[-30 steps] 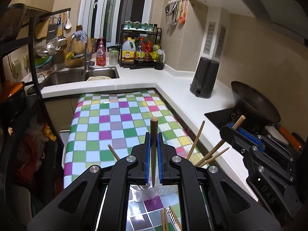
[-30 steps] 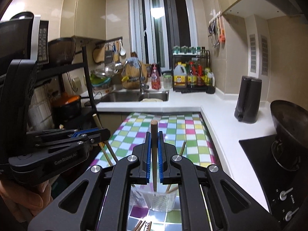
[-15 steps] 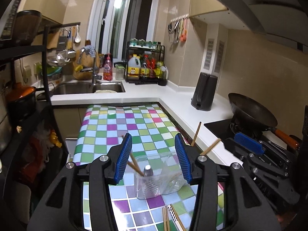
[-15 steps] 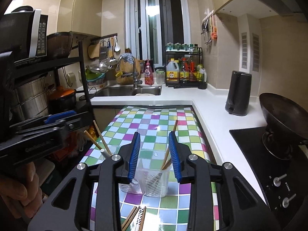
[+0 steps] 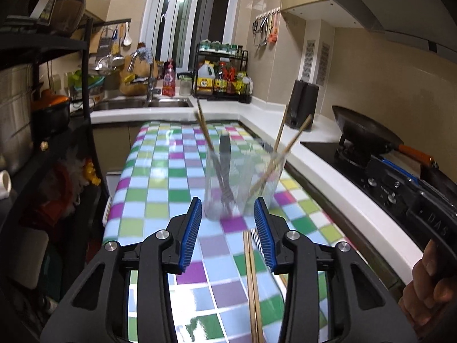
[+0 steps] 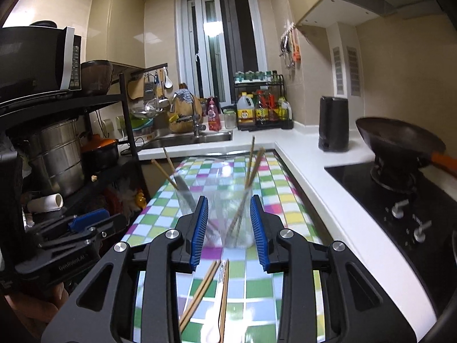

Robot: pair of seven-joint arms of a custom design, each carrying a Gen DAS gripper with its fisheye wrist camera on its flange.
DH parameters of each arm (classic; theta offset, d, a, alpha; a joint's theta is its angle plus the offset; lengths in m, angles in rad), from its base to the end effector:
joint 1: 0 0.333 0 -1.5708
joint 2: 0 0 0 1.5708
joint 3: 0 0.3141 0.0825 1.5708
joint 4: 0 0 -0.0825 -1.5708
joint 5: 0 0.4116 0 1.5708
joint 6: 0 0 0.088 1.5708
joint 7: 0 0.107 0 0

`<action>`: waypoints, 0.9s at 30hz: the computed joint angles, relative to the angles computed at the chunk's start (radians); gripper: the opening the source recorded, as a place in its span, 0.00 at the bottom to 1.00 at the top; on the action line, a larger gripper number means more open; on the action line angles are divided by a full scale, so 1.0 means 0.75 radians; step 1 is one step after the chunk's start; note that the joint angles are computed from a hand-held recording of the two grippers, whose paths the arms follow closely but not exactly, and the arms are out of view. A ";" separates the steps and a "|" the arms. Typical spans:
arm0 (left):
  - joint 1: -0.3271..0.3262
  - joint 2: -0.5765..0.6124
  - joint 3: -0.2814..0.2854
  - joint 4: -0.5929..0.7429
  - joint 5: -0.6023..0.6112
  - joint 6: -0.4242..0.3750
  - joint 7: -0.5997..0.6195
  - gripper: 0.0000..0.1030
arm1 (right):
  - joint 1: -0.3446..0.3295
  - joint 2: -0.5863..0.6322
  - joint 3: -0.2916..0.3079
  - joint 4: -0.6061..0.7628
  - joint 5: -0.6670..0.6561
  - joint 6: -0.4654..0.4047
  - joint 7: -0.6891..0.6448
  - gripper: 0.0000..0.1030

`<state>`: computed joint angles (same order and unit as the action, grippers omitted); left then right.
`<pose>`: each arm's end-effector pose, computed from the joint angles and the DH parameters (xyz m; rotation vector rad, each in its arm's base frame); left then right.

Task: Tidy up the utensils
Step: 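Move both open grippers back down toward the remaining bamboo chopsticks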

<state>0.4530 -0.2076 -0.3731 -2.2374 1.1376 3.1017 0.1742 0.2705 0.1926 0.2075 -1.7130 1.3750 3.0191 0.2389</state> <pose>0.5446 -0.0428 0.5178 -1.7847 1.2846 -0.9324 0.6343 0.2343 0.5431 -1.6777 1.0078 -0.5518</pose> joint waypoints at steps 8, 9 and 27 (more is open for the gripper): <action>-0.104 -0.021 0.040 -0.105 0.200 -0.031 -0.190 0.27 | 0.012 -0.071 -0.026 -0.186 0.142 0.004 -0.088 0.31; -0.118 -0.027 0.045 -0.116 0.226 -0.035 -0.217 0.27 | 0.021 -0.081 -0.027 -0.207 0.182 0.014 -0.136 0.31; -0.346 0.031 0.261 -0.241 0.208 0.004 -0.291 0.16 | 0.038 -0.047 -0.083 -0.374 -0.284 -0.157 0.265 0.14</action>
<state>0.1932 -0.1841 -0.1775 -2.4183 1.2939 3.1047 -0.0444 0.2993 0.1576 0.1451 -1.9934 1.1622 2.9011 0.4379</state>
